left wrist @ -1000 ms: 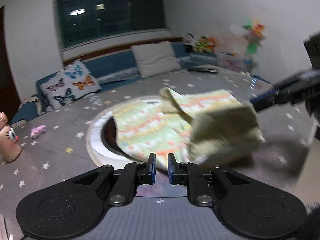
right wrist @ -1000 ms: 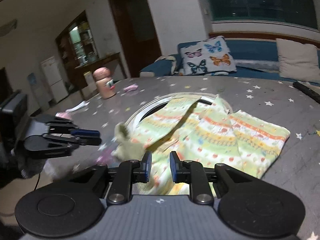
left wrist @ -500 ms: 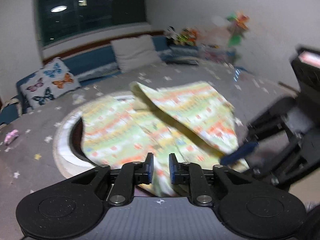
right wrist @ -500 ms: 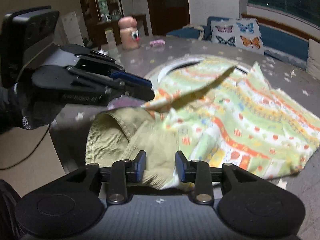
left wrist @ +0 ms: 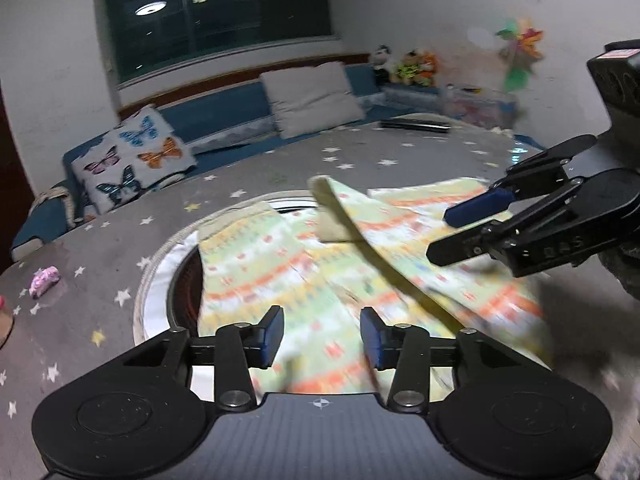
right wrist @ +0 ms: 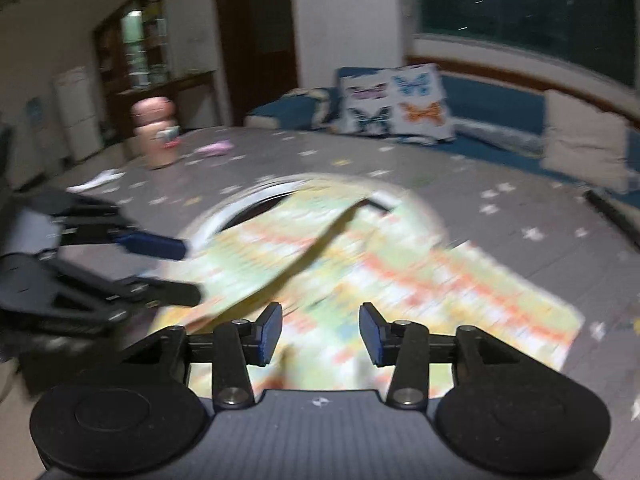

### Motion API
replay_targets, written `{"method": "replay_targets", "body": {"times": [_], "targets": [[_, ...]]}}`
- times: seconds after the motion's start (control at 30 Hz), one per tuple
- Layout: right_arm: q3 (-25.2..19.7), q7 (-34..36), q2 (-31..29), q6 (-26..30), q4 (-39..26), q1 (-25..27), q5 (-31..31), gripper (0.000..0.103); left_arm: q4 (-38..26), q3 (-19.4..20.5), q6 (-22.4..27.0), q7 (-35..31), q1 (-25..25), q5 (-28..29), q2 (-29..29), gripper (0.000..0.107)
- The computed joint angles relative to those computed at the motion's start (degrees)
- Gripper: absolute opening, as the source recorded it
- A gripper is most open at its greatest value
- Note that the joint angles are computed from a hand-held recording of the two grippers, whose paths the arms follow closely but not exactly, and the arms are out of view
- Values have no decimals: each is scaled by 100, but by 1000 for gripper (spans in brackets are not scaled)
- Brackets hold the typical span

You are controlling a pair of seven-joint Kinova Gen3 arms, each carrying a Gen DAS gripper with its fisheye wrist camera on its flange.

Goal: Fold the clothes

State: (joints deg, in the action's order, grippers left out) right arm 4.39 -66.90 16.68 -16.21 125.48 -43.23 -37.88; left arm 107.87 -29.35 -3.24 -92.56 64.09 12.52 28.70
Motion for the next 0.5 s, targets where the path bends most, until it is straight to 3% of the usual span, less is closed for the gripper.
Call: {"method": "replay_targets", "body": {"times": [0.2, 0.33, 0.43, 0.47, 0.5], "targets": [[487, -90, 745, 170, -802, 91, -292, 55, -1426, -203, 1105, 630, -262, -51, 855, 48], [212, -647, 1132, 328, -1217, 642, 287, 57, -2058, -43, 1495, 957, -539, -232, 1226, 48], [346, -844, 1402, 496, -1491, 647, 482, 57, -2451, 31, 1754, 1210, -676, -387, 1462, 47], [307, -950, 1469, 543, -1560, 718, 563, 55, -2562, 24, 1846, 1312, -693, -441, 1536, 46], [174, -1073, 1499, 566, -1598, 865, 693, 52, -2642, 45, 1911, 1394, -724, -496, 1589, 36]]}}
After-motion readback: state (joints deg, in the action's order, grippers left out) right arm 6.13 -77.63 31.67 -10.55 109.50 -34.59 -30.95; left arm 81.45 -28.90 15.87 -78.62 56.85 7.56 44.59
